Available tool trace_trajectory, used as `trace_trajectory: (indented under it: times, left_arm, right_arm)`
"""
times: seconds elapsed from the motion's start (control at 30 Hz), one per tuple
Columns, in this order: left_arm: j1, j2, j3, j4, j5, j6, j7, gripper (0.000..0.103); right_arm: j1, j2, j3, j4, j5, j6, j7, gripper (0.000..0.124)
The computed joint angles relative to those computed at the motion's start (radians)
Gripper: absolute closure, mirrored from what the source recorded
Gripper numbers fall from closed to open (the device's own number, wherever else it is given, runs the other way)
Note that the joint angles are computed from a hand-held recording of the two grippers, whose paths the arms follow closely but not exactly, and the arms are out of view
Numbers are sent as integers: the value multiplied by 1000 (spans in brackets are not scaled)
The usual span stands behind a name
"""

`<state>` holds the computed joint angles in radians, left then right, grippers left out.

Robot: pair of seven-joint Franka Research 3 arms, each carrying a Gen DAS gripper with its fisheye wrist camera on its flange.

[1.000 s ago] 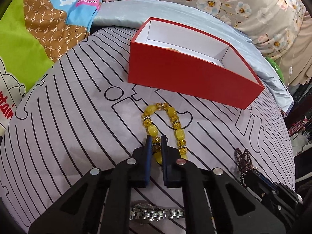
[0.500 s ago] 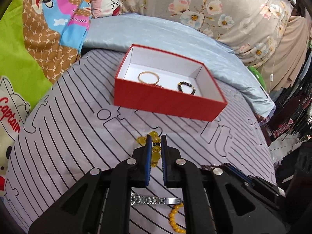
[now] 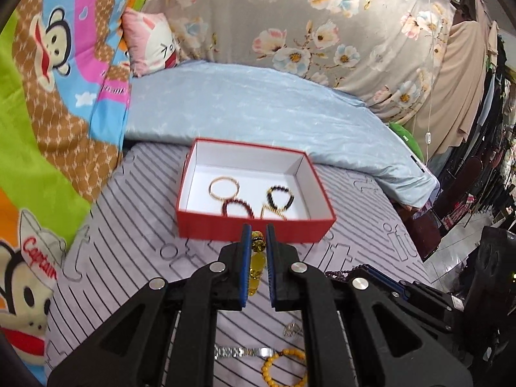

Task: Organize jewelry
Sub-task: 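Carry both bracelets into the red box and open both tools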

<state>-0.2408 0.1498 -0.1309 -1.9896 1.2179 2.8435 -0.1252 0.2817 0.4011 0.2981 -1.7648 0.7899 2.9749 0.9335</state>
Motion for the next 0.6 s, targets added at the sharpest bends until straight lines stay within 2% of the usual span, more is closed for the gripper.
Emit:
trace_trajectory:
  times: [0.17, 0.27, 0.4, 0.6]
  left_arm:
    - [0, 43, 5, 90, -28, -45, 90, 95]
    - [5, 86, 16, 150, -78, -35, 153, 95]
    - [3, 165, 38, 243, -179, -20, 255, 95]
    - [-21, 264, 76, 359, -292, -44, 373, 95]
  right_arm:
    - [17, 68, -30, 142, -60, -35, 35, 118]
    - [29, 127, -51, 246, -110, -69, 82, 118]
    - [61, 232, -93, 416, -202, -135, 175, 118]
    - [91, 412, -129, 696, -324, -260, 297, 117]
